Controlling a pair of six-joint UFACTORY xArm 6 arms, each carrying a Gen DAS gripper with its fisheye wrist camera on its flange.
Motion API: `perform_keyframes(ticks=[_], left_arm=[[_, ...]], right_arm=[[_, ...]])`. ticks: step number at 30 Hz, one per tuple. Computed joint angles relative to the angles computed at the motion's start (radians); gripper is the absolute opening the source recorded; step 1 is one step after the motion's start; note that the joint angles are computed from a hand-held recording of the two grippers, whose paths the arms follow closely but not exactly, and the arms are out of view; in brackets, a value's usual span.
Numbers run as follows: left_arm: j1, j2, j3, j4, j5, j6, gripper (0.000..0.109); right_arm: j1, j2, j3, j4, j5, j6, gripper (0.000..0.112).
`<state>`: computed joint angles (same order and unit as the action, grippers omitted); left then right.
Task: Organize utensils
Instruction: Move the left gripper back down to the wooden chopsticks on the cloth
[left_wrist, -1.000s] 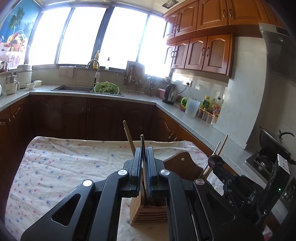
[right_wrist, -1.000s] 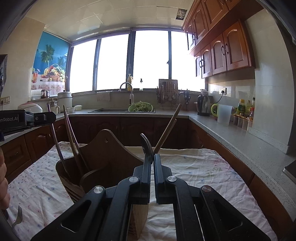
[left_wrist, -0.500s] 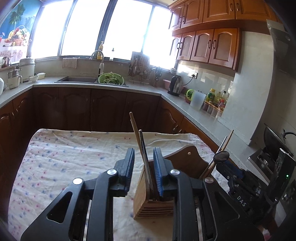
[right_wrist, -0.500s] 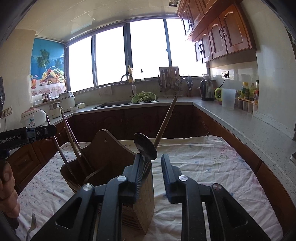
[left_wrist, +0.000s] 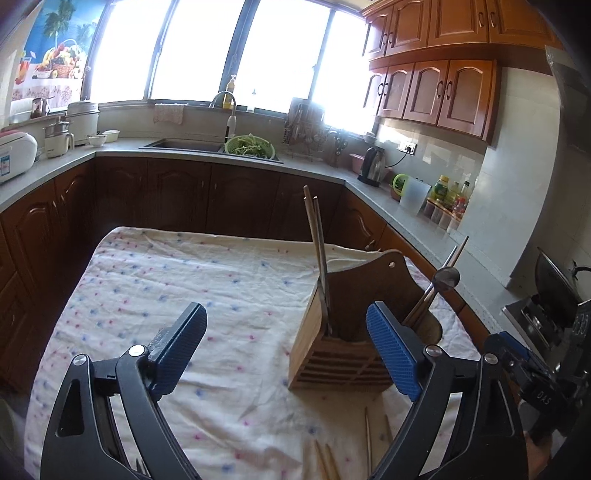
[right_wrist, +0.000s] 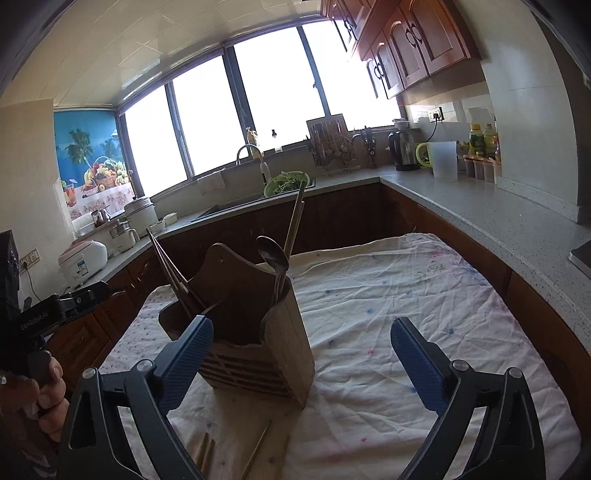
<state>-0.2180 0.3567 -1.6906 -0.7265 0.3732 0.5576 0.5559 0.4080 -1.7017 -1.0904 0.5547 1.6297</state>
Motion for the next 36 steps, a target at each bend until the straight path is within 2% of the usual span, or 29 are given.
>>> perform_keyframes(ticks=[7, 19, 26, 36], left_arm=[[0.016, -0.139, 0.220, -0.036, -0.010, 0.036, 0.091], [0.016, -0.313, 0.502, -0.010, -0.009, 0.049, 0.091], [0.008, -0.347, 0.575, 0.046, 0.007, 0.008, 0.091], [-0.015, -0.320, 0.567, 0.165, 0.043, -0.056, 0.091]], right_arm=[[0.031, -0.108, 0.154, 0.041, -0.034, 0.052, 0.101], [0.105, -0.198, 0.300, 0.100, -0.023, 0.104, 0.101], [0.135, -0.216, 0.337, 0.110, -0.017, 0.122, 0.101], [0.127, -0.198, 0.351, 0.154, -0.048, 0.109, 0.101]])
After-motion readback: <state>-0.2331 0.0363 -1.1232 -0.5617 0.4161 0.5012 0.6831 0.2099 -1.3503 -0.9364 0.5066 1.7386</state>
